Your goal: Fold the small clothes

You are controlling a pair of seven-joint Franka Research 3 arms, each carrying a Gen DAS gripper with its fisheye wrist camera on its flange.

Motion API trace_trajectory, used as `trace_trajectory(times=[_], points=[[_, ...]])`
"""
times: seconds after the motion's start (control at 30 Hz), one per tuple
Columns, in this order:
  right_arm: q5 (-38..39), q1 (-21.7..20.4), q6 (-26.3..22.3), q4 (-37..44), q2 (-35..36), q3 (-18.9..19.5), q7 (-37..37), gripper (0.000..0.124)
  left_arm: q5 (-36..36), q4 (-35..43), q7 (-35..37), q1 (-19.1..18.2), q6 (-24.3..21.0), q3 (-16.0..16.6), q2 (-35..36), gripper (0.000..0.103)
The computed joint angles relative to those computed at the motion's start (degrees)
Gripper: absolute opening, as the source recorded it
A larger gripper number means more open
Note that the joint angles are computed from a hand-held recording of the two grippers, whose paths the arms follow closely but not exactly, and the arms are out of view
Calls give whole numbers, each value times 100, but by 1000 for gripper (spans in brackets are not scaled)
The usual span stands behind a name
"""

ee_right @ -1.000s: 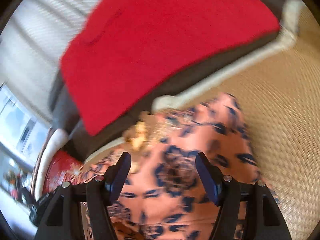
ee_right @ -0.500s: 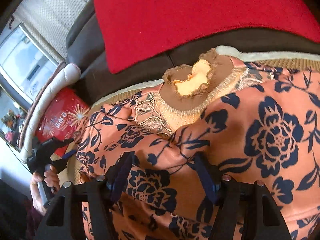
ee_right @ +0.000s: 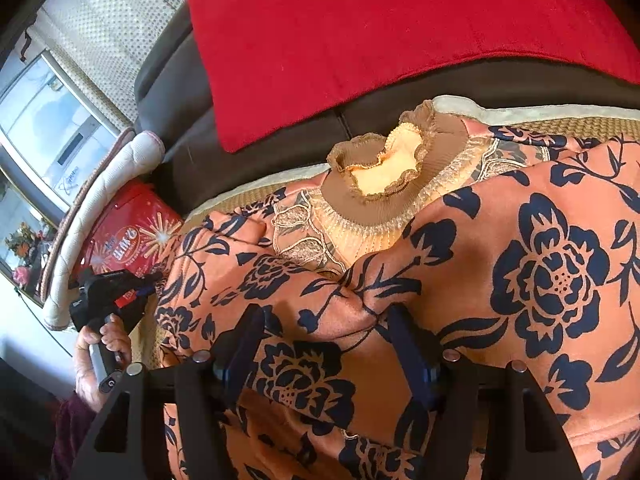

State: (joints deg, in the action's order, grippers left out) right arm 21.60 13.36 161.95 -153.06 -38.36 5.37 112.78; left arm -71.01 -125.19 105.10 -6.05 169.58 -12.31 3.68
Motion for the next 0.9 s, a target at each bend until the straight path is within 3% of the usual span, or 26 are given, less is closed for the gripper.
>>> trace_trajectory(times=[0.13,0.23,0.33,0.47,0.53,0.57,0.6,0.67,0.73,0.77,0.83,0.9], points=[[66,-54,133,-128,-225,-15,77,67,-524,60,1011,-257,395,-107,-548,4],[-1,-267,199,-246,-503,70,232,67,208,-35,934,-593,663,-143,-1011,4],[-81,-556,244,-439,-916,120,447,67,-425,67,2274,-1344,842,-70,-1470,4],[-62,-841,229,-709,-1435,6,696,67,-62,241,2871,-2107,918,-273,-1566,4],[-39,-1060,182,-879,-1773,-85,833,67,78,432,3367,-2562,660,-347,-1365,4],[-41,-1183,157,-944,-1919,-104,904,68,352,490,3344,-2723,527,-339,-1238,4],[-46,-1329,130,-1018,-2082,-133,976,69,1027,533,2969,-2705,368,-532,-1045,6],[-57,-1625,63,-1164,-2406,-220,1100,70,2819,616,1699,-2611,-52,-772,-668,16],[-71,-1980,-26,-1304,-2745,-304,1249,70,3838,731,885,-2582,-483,-845,-391,21],[-70,-2031,-39,-1330,-2814,-352,1263,71,4009,794,697,-2548,-620,-845,-303,21],[-49,-2079,-125,-1376,-2965,-594,1179,71,3548,686,906,-2431,-662,-820,-400,24],[-18,-2069,-175,-1367,-2984,-719,1075,72,2841,719,1374,-2307,-560,-676,-430,48]])
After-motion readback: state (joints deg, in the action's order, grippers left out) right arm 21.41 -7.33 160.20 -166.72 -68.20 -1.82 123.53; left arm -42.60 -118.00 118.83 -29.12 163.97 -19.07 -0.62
